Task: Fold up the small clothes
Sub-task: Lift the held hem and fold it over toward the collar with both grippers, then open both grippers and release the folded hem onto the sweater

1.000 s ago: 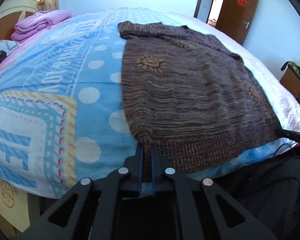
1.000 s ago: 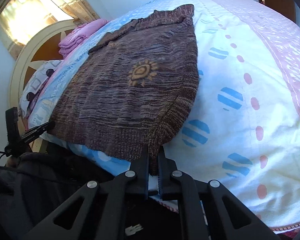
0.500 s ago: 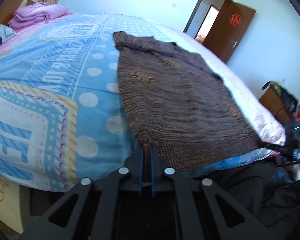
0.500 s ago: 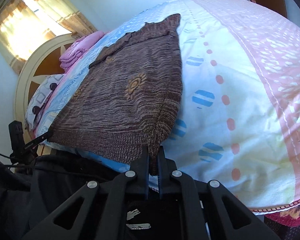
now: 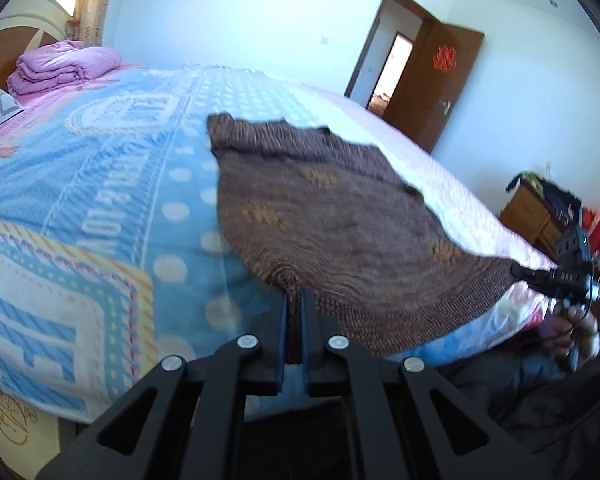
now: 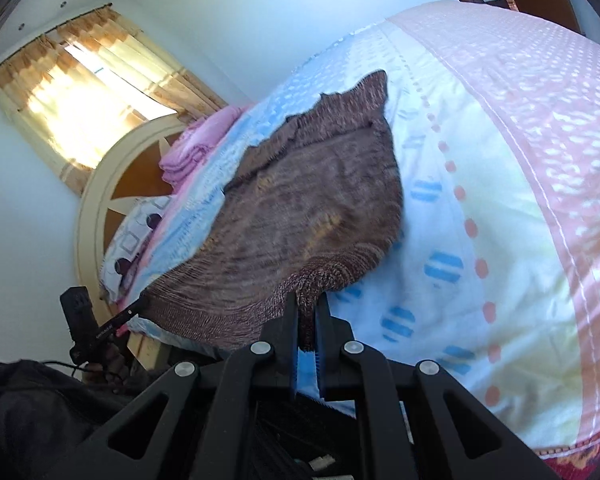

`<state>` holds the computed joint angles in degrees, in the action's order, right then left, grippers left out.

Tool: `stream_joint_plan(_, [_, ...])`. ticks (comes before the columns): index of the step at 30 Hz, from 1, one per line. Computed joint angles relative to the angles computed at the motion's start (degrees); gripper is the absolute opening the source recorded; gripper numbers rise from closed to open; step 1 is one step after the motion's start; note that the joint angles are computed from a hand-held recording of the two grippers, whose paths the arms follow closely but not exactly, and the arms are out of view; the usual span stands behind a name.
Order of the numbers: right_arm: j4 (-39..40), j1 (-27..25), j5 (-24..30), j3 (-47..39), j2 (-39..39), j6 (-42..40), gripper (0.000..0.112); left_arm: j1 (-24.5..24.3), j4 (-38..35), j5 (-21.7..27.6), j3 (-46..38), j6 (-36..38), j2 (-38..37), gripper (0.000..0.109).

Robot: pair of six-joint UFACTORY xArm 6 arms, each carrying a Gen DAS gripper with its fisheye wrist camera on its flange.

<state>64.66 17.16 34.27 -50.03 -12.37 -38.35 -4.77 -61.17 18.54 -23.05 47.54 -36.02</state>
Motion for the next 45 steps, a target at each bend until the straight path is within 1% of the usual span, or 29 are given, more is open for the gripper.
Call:
stream_joint_plan(4, [2.4,0.7,-1.5,-3.2,2.0,-2.0,0.006,1.3,-5.9,1.5,-4.6,4.7,3.3,0.006])
stream_joint_plan(10, [5.0,1.2,-2.8,-7.1,4.4,-4.4,0.006,0.1,-10.9,-0.4,-11.1,9.8,9.1,0.006])
stream_joint_plan(16, [5.7,1.2,-3.8,-10.5,6.2,-5.5,0.006,-0.9,-12.7,-2.8,-15.5,12.2,13.1,0.006])
stream_joint_plan(18, [5.8,1.0,-3.9,-12.2,7.2,-5.8,0.006,-0.5,-12.5,-2.9,-17.6,11.6,14.9,0.006])
stream_joint_plan(24, [6.2,0.6,-4.5,-19.1,11.3,-6.8,0.006,0.9,-14.5,-3.3,-24.2,12.8,20.1,0.006])
stream_joint_plan(32, [4.9,0.5,-5.0,-28.7,17.8,-5.4,0.006,1.1,-14.6,-5.4,-32.3,12.5,26.9,0.006])
stream_joint_plan(37, [1.3,0.3,-4.4,-35.9,22.9,-2.5,0.006,1.1,-14.3,-6.9,-36.6,12.4,31.0,0.006])
stream_joint_plan(42, [-3.6,0.0,-3.6,-45.2,30.0,2.3,0.006,1.5,-7.9,-8.4,-42.9,6.2,37.4,0.006])
stream_joint_plan(45, [-6.3,-0.1,-2.8,-50.7,34.1,5.0,0.006,2.3,-3.6,-7.8,-46.7,1.2,40.9,0.006])
